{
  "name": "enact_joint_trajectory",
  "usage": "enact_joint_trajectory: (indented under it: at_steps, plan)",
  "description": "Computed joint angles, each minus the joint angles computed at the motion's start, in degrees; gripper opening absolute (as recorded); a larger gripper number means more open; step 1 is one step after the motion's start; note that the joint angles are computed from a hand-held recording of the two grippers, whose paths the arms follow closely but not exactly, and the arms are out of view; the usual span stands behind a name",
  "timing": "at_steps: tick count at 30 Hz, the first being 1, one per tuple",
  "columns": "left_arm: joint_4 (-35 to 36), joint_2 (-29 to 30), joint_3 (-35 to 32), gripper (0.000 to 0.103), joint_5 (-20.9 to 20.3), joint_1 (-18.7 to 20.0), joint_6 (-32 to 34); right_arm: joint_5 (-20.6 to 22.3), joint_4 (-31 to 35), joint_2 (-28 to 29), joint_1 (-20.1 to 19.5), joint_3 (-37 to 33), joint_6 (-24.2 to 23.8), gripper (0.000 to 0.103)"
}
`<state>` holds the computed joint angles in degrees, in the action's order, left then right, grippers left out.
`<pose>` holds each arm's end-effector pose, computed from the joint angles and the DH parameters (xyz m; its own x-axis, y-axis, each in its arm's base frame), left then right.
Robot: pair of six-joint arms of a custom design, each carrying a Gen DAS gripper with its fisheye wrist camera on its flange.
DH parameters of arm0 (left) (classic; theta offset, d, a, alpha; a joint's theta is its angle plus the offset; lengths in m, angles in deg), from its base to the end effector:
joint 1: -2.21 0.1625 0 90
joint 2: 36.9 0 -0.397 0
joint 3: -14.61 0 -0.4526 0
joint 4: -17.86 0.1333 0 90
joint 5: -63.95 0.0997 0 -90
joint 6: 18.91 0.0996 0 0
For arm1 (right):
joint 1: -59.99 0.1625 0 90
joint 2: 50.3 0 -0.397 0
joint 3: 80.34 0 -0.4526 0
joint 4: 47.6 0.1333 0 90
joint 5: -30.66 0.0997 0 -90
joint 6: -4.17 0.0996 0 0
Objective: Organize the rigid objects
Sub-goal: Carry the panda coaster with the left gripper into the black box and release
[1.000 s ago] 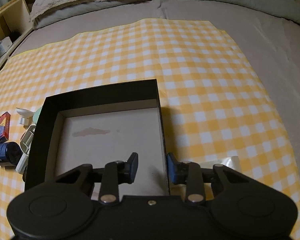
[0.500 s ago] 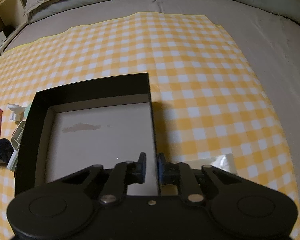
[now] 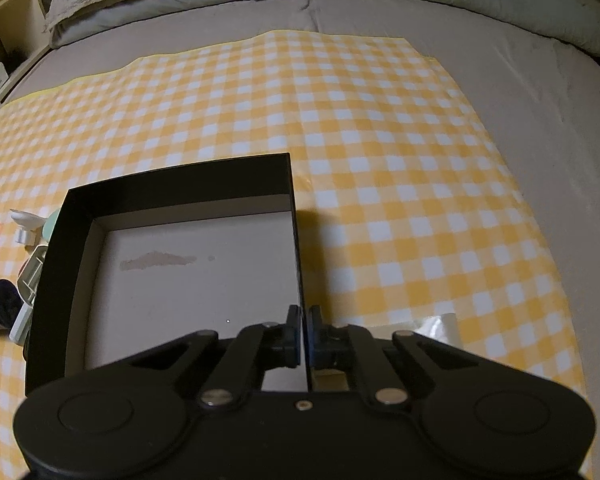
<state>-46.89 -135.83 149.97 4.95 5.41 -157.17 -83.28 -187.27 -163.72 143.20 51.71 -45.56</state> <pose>-0.2639 -0.1996 0.1576 -0.6174 -0.6751 -0.4038 -0.0839 0.5669 -0.8195 0.0445 -0.4116 0.3556 -0.6479 -0.4450 0.6182 -0.6081 0.7909 -0.0680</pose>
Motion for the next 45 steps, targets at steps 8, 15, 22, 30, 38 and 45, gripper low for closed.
enact_joint_trajectory:
  at_steps: [8,15,22,30,38,45]
  plan:
    - [-9.9,8.2,-3.8,0.098,7.2,0.4,6.6,-2.0,0.2,-0.2,0.9,0.4,0.4,0.004]
    - [-26.8,16.8,-5.9,0.098,12.5,2.5,18.5,-0.3,1.1,-0.8,0.0,0.0,-1.2,0.004]
    - [-45.1,26.0,-8.5,0.098,15.6,5.8,31.9,2.8,4.1,-3.4,-0.6,-0.5,-2.3,0.003]
    - [-60.8,37.0,-13.2,0.098,14.3,10.2,43.2,4.3,4.9,-4.4,-1.4,-0.3,-3.5,0.002]
    - [-73.4,46.7,-18.0,0.098,12.4,15.3,52.3,4.9,5.5,-4.7,-1.5,-0.4,-3.3,0.002]
    - [-79.0,51.7,-20.3,0.098,13.3,18.2,54.3,5.5,6.5,-5.0,-1.7,-0.8,-2.8,0.002]
